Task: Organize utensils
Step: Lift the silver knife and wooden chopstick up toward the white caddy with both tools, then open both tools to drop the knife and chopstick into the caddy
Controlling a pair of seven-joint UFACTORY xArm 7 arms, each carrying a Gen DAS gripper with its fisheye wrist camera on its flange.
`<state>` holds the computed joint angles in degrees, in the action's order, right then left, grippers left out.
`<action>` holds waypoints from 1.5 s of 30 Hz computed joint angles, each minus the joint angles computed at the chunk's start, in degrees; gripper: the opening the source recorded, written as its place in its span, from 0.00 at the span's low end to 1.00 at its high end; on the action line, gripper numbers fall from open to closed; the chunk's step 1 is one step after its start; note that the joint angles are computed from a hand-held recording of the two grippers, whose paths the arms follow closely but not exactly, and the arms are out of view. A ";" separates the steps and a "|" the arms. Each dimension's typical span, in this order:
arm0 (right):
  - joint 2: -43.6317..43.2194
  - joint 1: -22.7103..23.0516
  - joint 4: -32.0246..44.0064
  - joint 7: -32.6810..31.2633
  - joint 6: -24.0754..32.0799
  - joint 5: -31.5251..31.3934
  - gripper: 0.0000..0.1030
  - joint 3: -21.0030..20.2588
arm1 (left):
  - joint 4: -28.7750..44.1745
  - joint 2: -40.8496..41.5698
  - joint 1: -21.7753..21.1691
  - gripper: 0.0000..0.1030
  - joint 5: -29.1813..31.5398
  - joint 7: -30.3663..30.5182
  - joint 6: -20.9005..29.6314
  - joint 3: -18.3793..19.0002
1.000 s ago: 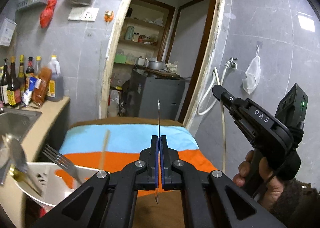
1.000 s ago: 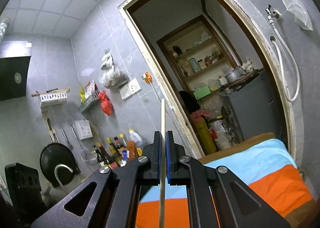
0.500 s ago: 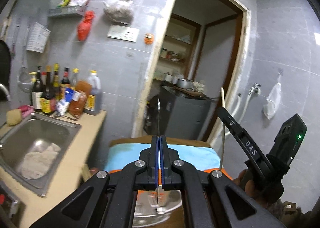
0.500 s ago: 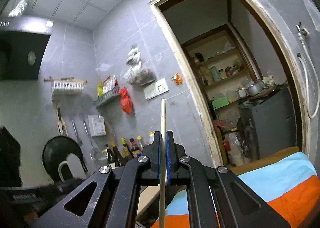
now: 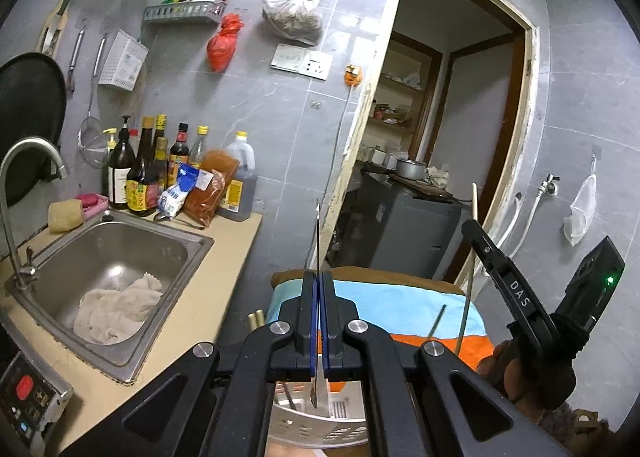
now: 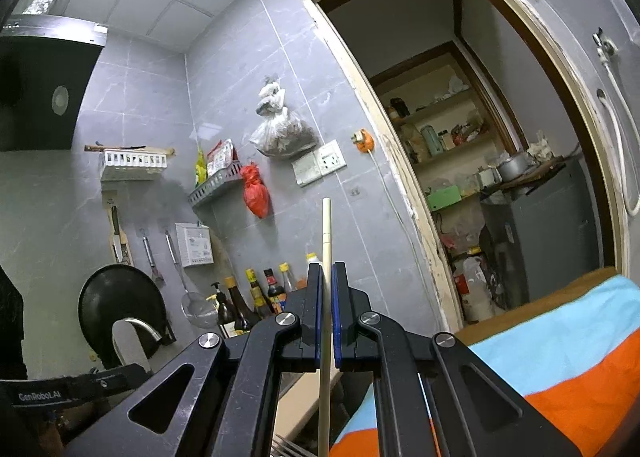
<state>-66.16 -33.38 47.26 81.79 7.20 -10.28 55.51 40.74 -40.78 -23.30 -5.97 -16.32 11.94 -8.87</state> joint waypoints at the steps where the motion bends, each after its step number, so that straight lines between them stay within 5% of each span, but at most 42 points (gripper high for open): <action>1: -0.16 -0.34 -0.12 0.36 -0.21 0.10 0.04 0.36 | -0.34 0.11 0.25 0.02 0.14 -0.05 -0.30 -0.13; 25: -8.49 -4.11 -4.96 5.12 -5.17 1.35 0.04 2.92 | -5.65 1.63 3.12 0.02 4.14 -6.12 -6.83 -4.08; 37: -4.52 -0.70 -6.35 3.32 -4.94 0.80 0.04 3.20 | -5.71 2.61 2.37 0.02 5.05 -7.43 -6.18 -4.01; 45: -1.94 2.30 -6.66 0.85 -2.80 -0.55 0.05 1.65 | -5.05 4.00 -2.02 0.02 3.15 -4.92 -3.82 -0.63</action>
<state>-68.10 -31.08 40.60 82.64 4.40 -10.84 57.16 35.69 -36.79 -25.32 -2.82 -21.24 8.12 -9.51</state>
